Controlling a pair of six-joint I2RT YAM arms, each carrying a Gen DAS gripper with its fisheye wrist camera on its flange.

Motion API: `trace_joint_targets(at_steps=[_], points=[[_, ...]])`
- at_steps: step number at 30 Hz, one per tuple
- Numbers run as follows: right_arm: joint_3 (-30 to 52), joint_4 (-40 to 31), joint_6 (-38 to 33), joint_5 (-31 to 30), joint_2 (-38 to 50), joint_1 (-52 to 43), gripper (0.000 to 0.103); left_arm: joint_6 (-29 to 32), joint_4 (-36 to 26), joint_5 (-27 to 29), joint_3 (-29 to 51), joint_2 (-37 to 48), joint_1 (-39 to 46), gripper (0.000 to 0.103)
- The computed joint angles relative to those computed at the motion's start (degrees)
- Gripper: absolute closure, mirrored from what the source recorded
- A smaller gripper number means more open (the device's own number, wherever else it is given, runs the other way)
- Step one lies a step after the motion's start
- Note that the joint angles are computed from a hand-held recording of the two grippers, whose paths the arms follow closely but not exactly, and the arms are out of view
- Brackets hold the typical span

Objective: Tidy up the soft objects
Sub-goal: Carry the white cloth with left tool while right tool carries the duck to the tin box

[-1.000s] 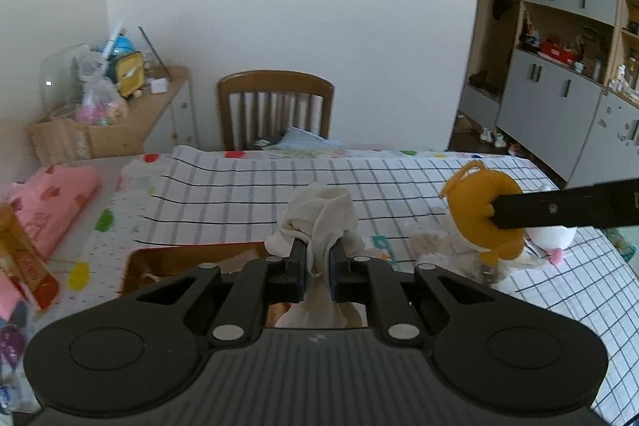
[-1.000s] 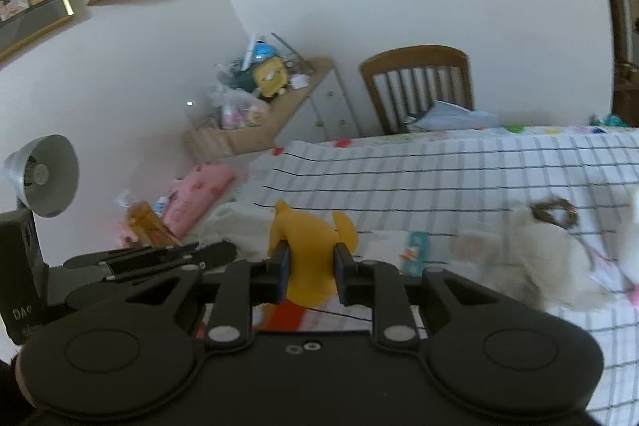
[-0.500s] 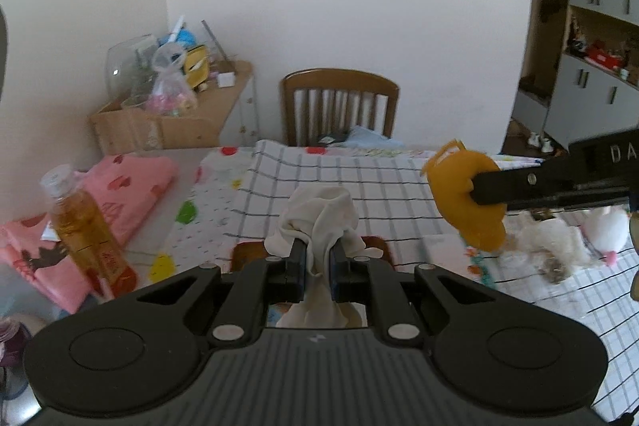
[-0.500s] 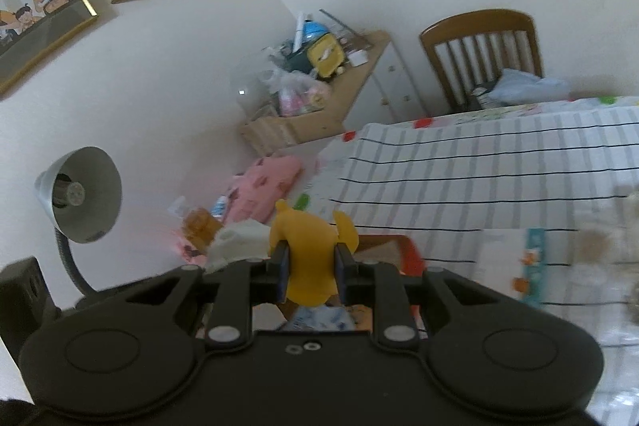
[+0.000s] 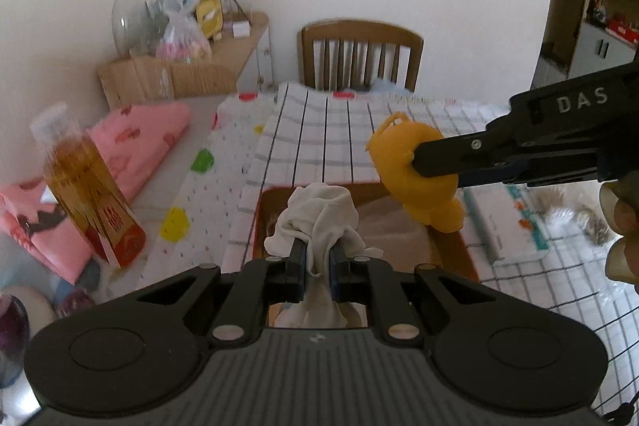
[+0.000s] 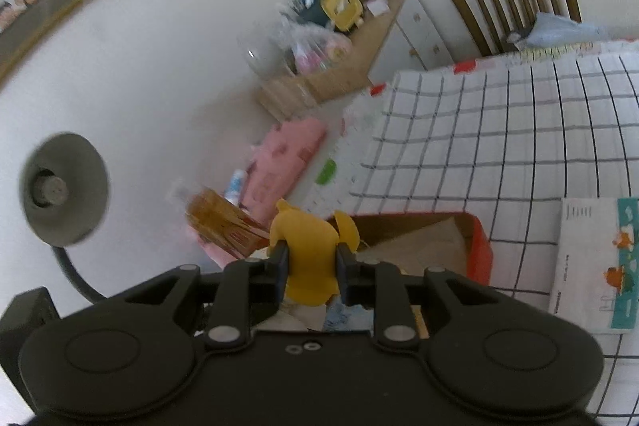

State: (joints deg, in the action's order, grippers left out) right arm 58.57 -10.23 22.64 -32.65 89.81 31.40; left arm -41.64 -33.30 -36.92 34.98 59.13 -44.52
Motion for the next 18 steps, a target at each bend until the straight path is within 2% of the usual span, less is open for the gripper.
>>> trace_joint_targets(at_steps=[3, 9, 18], points=[[0.9, -1.0, -1.3, 2.5, 2.7, 1.0, 0.080, 0.7, 3.4, 3.4, -2.0, 1.3, 2.5, 0.092], [4.2, -4.9, -3.9, 12.2, 7.0, 4.7, 0.080, 1.3, 8.7, 7.5, -3.7, 5.7, 4.6, 0.092], [9.6, -8.5, -6.2, 19.1, 12.7, 9.4, 0.078, 2.5, 13.3, 11.4, -4.1, 10.3, 7.4, 0.092]])
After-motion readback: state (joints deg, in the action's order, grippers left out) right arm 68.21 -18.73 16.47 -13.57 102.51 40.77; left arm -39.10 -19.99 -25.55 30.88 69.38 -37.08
